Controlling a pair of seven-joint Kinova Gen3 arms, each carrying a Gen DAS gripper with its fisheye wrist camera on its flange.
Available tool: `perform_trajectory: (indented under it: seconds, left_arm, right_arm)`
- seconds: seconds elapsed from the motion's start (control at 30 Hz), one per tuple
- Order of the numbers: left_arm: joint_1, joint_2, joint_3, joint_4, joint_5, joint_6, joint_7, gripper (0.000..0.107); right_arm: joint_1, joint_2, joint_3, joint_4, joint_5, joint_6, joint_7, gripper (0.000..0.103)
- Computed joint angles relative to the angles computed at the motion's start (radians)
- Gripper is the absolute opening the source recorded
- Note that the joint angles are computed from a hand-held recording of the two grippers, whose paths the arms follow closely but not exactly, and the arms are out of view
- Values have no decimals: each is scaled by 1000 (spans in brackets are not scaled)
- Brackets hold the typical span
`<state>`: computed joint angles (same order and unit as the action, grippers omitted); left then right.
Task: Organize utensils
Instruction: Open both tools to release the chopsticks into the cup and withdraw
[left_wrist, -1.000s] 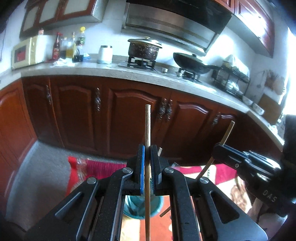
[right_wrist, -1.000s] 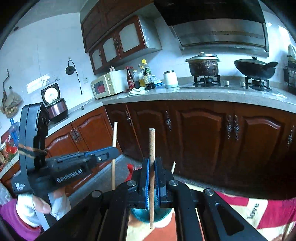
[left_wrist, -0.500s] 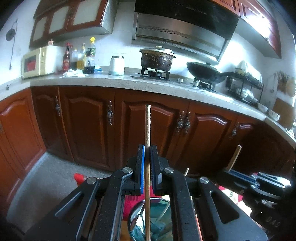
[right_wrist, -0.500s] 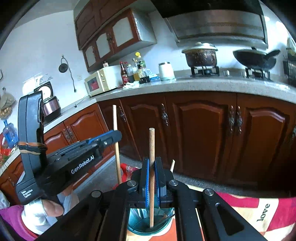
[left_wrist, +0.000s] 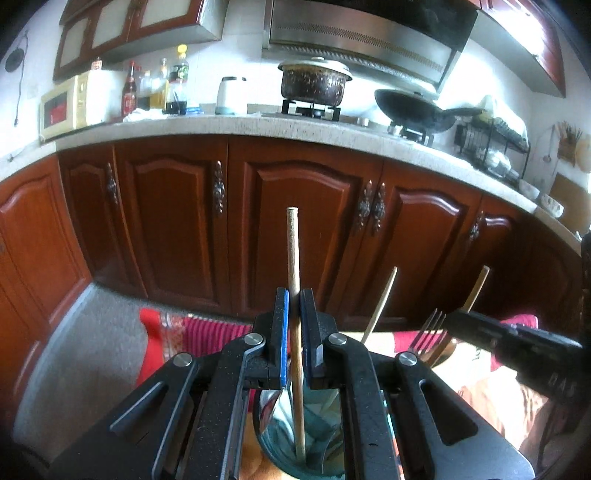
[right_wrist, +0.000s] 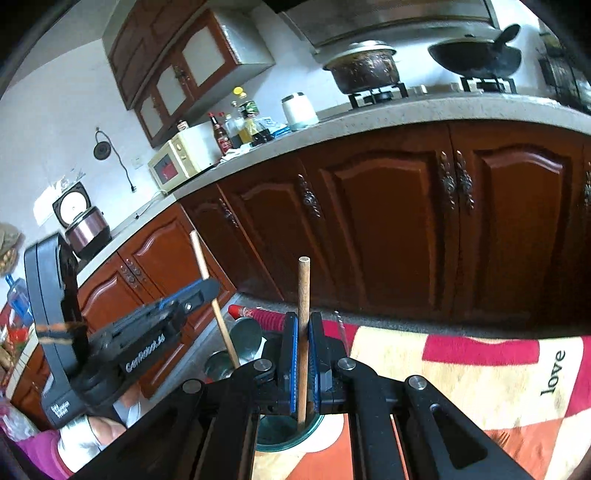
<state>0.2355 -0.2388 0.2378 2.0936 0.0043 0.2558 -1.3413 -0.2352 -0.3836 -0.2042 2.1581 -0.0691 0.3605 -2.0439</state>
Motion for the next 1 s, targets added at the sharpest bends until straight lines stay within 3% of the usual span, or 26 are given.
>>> perform_trajectory:
  seconds: [0.1, 0.2, 0.3, 0.43, 0.7, 1.0]
  left_arm:
    - [35, -1, -35, -1, 24, 21, -25, 5]
    - [88, -3, -94, -2, 83, 46, -70, 5]
    - [92, -17, -105, -1, 112, 71, -92, 10]
    - [105, -53, -120, 12, 149, 92, -122, 37]
    - [9, -139, 26, 22, 81, 189, -18, 42]
    - [14, -211, 134, 38, 47, 281, 85, 45]
  right_arm:
    - [-5, -4, 21, 9, -16, 1, -7, 6]
    - [-1, -12, 24, 9, -21, 22, -11, 15]
    - [4, -29, 18, 13, -19, 46, -14, 18]
    - [-1, -66, 15, 32, -27, 66, -20, 20]
    - [65, -162, -102, 53, 5, 157, -87, 28]
    - [112, -300, -185, 71, 32, 300, -164, 34]
